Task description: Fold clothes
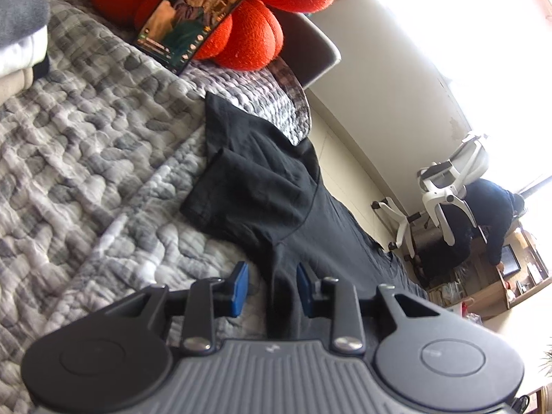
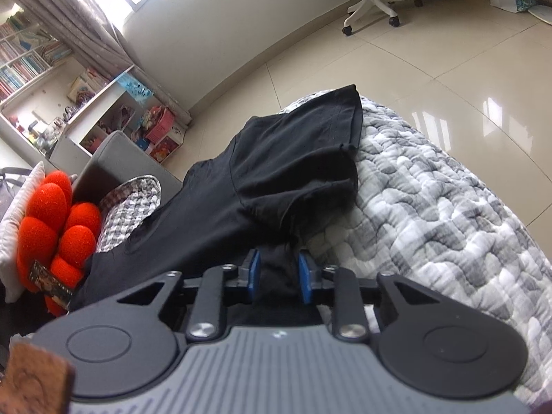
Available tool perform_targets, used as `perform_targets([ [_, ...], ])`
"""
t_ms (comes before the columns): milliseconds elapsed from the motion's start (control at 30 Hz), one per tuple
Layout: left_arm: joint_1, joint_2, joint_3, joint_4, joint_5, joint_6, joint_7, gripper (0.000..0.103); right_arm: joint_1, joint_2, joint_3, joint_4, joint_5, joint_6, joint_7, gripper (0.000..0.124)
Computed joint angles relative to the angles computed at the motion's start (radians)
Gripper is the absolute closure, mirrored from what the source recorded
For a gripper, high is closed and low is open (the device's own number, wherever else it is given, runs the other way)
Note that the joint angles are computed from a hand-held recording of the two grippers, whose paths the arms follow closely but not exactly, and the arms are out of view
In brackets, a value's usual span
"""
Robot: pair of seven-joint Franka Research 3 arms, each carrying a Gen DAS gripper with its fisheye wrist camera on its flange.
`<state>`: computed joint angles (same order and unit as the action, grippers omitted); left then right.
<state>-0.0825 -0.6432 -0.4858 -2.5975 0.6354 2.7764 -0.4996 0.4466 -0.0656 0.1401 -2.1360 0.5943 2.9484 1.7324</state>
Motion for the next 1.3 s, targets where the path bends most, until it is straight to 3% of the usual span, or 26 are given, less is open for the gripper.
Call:
perform_targets([
  [67, -0.019, 0.017, 0.018, 0.005, -0.010, 0.000, 0.029, 0.094, -0.002, -0.002, 0.000, 0.003, -0.014, -0.017, 0.007, 0.103],
  [100, -0.035, 0.031, 0.030, 0.012, -0.020, -0.009, 0.055, 0.101, -0.005, -0.002, 0.002, 0.003, -0.032, -0.024, 0.019, 0.111],
  [133, -0.040, 0.037, 0.026, 0.027, -0.028, -0.049, 0.068, 0.101, -0.013, -0.002, 0.007, 0.001, -0.081, -0.026, 0.060, 0.120],
  [233, -0.015, 0.016, -0.042, 0.083, 0.022, -0.205, 0.043, 0.101, -0.031, -0.003, 0.017, -0.012, -0.190, -0.001, 0.174, 0.122],
  [333, -0.026, 0.032, -0.070, 0.138, 0.049, -0.377, 0.058, 0.103, -0.039, 0.001, 0.018, -0.018, -0.263, 0.013, 0.234, 0.122],
  [433, -0.116, 0.019, 0.031, 0.096, -0.008, -0.352, 0.070, 0.099, -0.020, 0.000, 0.003, -0.020, -0.186, 0.016, 0.160, 0.117],
  [467, -0.135, -0.002, 0.059, 0.065, -0.022, -0.308, 0.064, 0.097, -0.013, -0.003, -0.002, -0.020, -0.149, 0.014, 0.127, 0.116],
  [567, -0.165, -0.034, 0.088, 0.028, -0.052, -0.261, 0.099, 0.080, -0.007, -0.020, -0.006, -0.029, -0.104, 0.004, 0.084, 0.109],
  [633, -0.167, -0.051, 0.079, 0.019, -0.066, -0.255, 0.104, 0.068, -0.006, -0.032, -0.006, -0.035, -0.089, -0.007, 0.071, 0.107],
  [767, -0.139, -0.083, 0.031, 0.012, -0.054, -0.239, 0.064, 0.068, -0.014, -0.063, 0.006, -0.064, -0.118, 0.005, 0.098, 0.094],
  [1000, -0.083, -0.007, -0.076, 0.116, 0.080, -0.301, 0.053, 0.063, -0.140, -0.098, 0.128, -0.118, -0.516, 0.105, 0.361, 0.094],
  [1167, -0.078, 0.126, -0.119, 0.214, 0.227, -0.323, 0.058, 0.058, -0.111, -0.060, 0.142, -0.104, -0.598, 0.164, 0.359, 0.092],
  [1300, -0.099, 0.230, -0.128, 0.271, 0.356, -0.324, 0.100, 0.049, -0.130, -0.016, 0.189, -0.072, -0.773, 0.169, 0.414, 0.088],
])
